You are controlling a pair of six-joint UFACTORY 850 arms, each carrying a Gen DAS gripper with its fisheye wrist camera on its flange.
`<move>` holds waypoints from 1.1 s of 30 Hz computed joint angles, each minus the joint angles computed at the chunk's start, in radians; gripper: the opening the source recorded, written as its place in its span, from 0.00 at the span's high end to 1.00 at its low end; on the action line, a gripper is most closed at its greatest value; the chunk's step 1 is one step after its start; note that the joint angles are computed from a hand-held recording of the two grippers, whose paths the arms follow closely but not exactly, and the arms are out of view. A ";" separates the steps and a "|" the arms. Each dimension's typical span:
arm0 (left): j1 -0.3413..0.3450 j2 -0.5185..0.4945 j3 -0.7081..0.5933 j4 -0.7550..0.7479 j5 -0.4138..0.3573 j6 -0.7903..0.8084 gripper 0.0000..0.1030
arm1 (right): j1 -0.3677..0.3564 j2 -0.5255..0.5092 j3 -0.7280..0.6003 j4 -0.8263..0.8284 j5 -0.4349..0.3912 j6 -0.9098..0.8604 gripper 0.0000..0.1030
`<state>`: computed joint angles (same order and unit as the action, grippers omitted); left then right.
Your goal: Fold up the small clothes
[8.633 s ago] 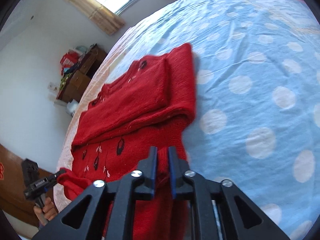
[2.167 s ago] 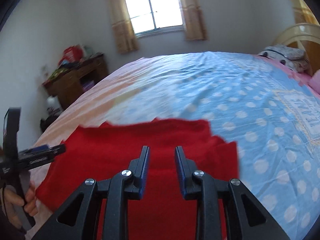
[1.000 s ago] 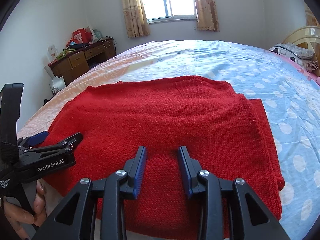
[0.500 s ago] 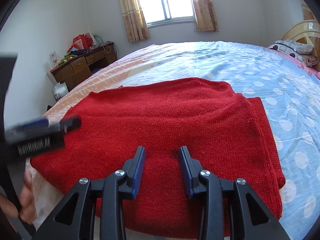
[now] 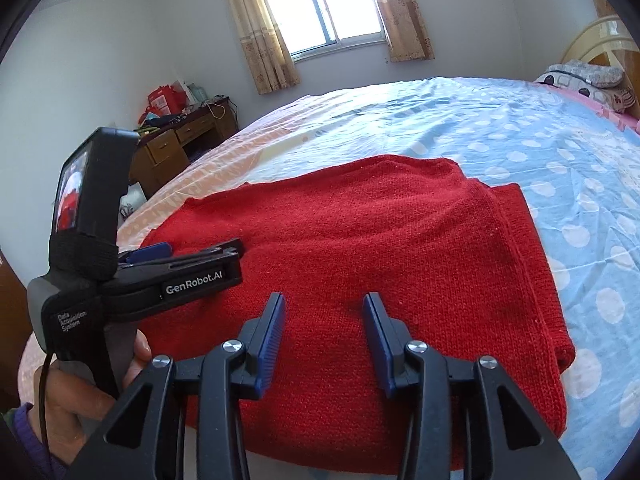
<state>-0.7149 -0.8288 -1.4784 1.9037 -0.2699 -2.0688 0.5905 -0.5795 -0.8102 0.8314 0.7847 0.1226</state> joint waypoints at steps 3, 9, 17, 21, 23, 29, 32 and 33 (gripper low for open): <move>0.006 0.009 0.011 0.048 0.015 -0.053 0.08 | -0.010 0.050 0.072 -0.045 0.049 0.150 0.59; 0.019 0.005 0.002 0.119 0.049 -0.132 0.07 | -0.097 0.154 0.213 -0.017 0.094 0.329 0.47; 0.019 0.003 -0.001 0.117 0.049 -0.130 0.07 | -0.211 0.130 0.200 -0.316 -0.009 0.530 0.47; 0.019 0.002 -0.002 0.112 0.048 -0.125 0.07 | -0.199 0.104 0.178 -0.295 0.007 0.463 0.35; 0.019 0.002 -0.002 0.114 0.048 -0.127 0.07 | -0.204 0.095 0.170 -0.314 0.004 0.456 0.32; 0.010 -0.011 -0.024 -0.021 0.026 0.019 0.05 | -0.185 0.088 0.133 -0.213 -0.053 0.320 0.31; 0.009 -0.014 -0.028 -0.045 0.020 0.044 0.05 | -0.163 0.084 0.097 -0.049 -0.120 0.142 0.54; 0.009 -0.015 -0.028 -0.044 0.021 0.044 0.04 | -0.161 0.084 0.091 -0.016 -0.132 0.105 0.65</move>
<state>-0.7055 -0.8434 -1.5068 1.8593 -0.2494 -2.0253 0.4295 -0.4959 -0.7191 0.8150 0.6526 0.2273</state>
